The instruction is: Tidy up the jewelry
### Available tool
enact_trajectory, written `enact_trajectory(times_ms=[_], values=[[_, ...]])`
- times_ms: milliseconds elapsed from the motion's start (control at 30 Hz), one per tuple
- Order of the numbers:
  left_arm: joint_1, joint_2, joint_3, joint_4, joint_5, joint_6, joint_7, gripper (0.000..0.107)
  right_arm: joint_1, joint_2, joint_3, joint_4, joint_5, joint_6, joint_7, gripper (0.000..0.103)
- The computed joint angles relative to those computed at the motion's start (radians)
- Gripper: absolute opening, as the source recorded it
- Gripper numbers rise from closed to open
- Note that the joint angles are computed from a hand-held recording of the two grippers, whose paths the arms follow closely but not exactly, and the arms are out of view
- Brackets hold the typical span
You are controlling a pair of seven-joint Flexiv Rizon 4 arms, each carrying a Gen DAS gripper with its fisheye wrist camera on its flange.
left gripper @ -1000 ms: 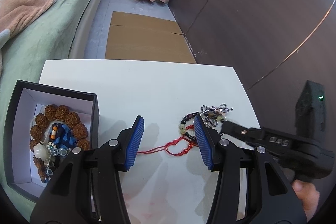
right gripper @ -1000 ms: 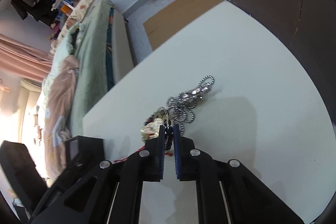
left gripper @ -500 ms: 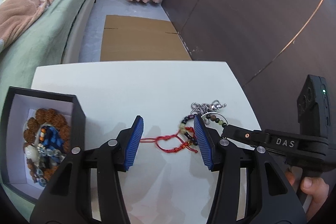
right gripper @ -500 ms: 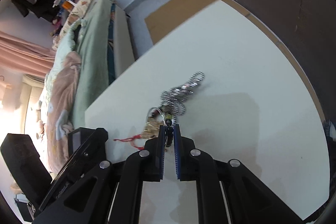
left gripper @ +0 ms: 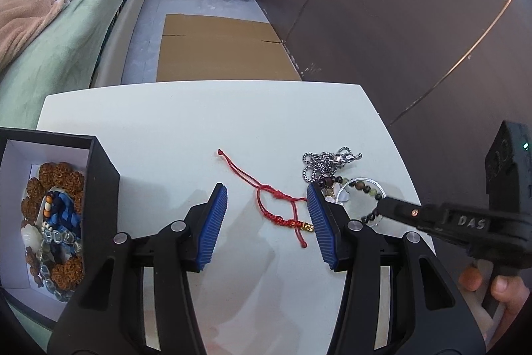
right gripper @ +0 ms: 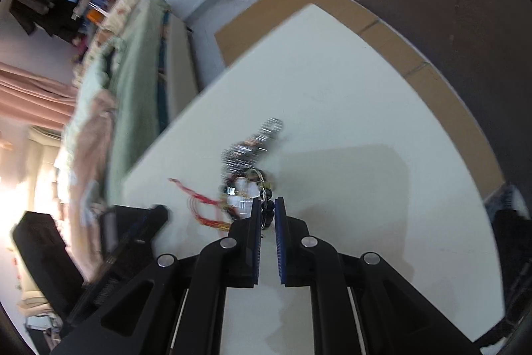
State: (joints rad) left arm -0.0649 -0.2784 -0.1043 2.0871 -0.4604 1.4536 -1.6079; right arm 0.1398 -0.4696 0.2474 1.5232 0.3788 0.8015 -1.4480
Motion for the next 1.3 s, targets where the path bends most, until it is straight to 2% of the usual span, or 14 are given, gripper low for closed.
enact_trajectory(times_ms=[333, 400, 433, 467, 500, 567, 633, 800, 833, 867, 933, 1300], values=[[-0.007, -0.01, 0.002, -0.011, 0.012, -0.003, -0.011, 0.051, 0.002, -0.014, -0.004, -0.014, -0.007, -0.014, -0.008, 0.014], [-0.006, -0.01, 0.0, -0.009, 0.012, 0.0, -0.012, 0.051, 0.032, -0.01, -0.026, 0.004, -0.061, 0.012, 0.016, 0.031], [-0.006, -0.011, 0.0, -0.01, 0.013, -0.001, -0.013, 0.051, 0.039, -0.007, -0.029, 0.014, -0.078, 0.031, 0.02, 0.051], [-0.005, -0.01, -0.001, -0.009, 0.013, 0.0, -0.013, 0.051, 0.04, -0.005, -0.025, 0.019, -0.085, 0.044, 0.014, 0.054], [-0.003, -0.01, -0.003, -0.008, 0.011, 0.0, -0.012, 0.051, 0.04, -0.005, -0.022, 0.019, -0.093, 0.045, 0.008, 0.052], [0.002, -0.006, -0.009, -0.003, 0.003, 0.003, -0.006, 0.051, 0.036, -0.009, -0.015, 0.012, -0.098, 0.027, 0.003, 0.036], [0.004, -0.003, -0.011, -0.001, -0.002, 0.004, -0.002, 0.051, 0.034, -0.009, -0.012, 0.014, -0.103, 0.016, -0.006, 0.029], [0.01, 0.004, -0.013, 0.005, -0.015, 0.008, 0.006, 0.051, 0.061, 0.002, -0.017, 0.035, -0.167, 0.018, -0.045, 0.031], [0.011, 0.006, -0.014, 0.007, -0.018, 0.009, 0.007, 0.051, 0.066, 0.003, -0.018, 0.039, -0.175, 0.023, -0.048, 0.045], [0.012, 0.009, -0.014, 0.011, -0.022, 0.01, 0.009, 0.051, 0.074, 0.01, -0.022, 0.052, -0.192, 0.045, -0.054, 0.068], [0.012, 0.013, -0.014, 0.015, -0.027, 0.013, 0.01, 0.051, 0.087, 0.026, -0.027, 0.08, -0.227, 0.09, -0.076, 0.083], [0.027, 0.027, -0.026, 0.031, -0.081, 0.019, 0.049, 0.051, 0.129, 0.024, -0.034, 0.132, -0.394, 0.103, -0.26, 0.084]])
